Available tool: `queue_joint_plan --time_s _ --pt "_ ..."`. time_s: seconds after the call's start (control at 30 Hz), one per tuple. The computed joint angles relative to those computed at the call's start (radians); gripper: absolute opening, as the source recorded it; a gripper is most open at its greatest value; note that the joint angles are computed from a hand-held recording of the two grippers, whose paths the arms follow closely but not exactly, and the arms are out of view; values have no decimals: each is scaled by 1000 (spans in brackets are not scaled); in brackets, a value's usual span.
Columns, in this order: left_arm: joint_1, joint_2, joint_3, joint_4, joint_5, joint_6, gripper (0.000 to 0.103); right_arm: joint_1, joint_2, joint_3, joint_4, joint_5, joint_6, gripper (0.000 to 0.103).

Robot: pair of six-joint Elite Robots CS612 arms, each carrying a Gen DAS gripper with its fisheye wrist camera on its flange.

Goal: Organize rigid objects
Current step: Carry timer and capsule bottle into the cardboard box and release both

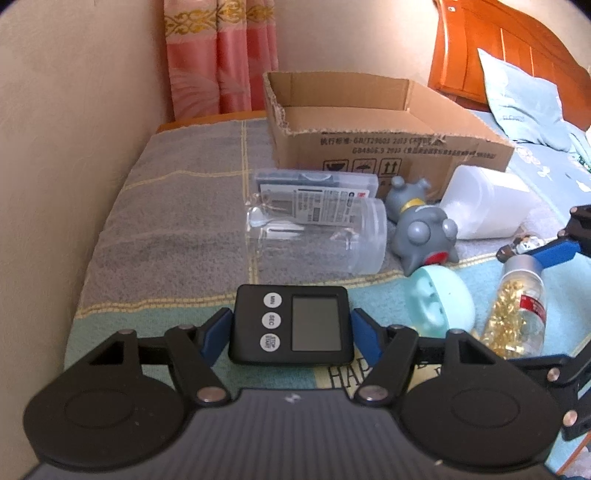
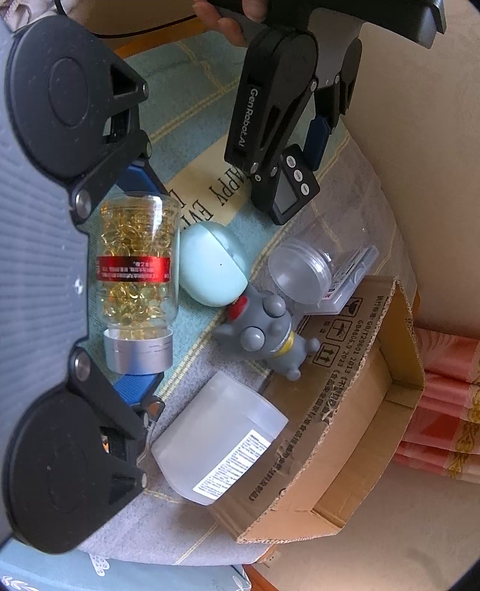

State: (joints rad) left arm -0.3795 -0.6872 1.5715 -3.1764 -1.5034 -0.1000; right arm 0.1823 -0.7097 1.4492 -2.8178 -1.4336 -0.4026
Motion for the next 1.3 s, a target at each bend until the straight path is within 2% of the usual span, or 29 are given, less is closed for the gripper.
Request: queue_joint_plan --time_s 0.37,0.6,0.73,0.83,1.0,1.3 --pt "6 -44 25 -37 -55 38 69 -14 -33 31 -36 27 1 96" --pt "7 -38 -40 -68 -108 88 69 -26 -55 28 -100 21 -21 96" --pt "8 -8 -130 -43 -114 120 69 -39 -56 6 -130 26 2 96" --pt "13 28 -226 31 -132 116 69 -48 -47 -25 -136 22 31 96" --pt "10 99 -372 151 -103 102 69 -58 -22 -85 -123 -9 63 96" --pt "5 187 -537 281 -73 82 69 -67 22 -177 -72 -35 89 96"
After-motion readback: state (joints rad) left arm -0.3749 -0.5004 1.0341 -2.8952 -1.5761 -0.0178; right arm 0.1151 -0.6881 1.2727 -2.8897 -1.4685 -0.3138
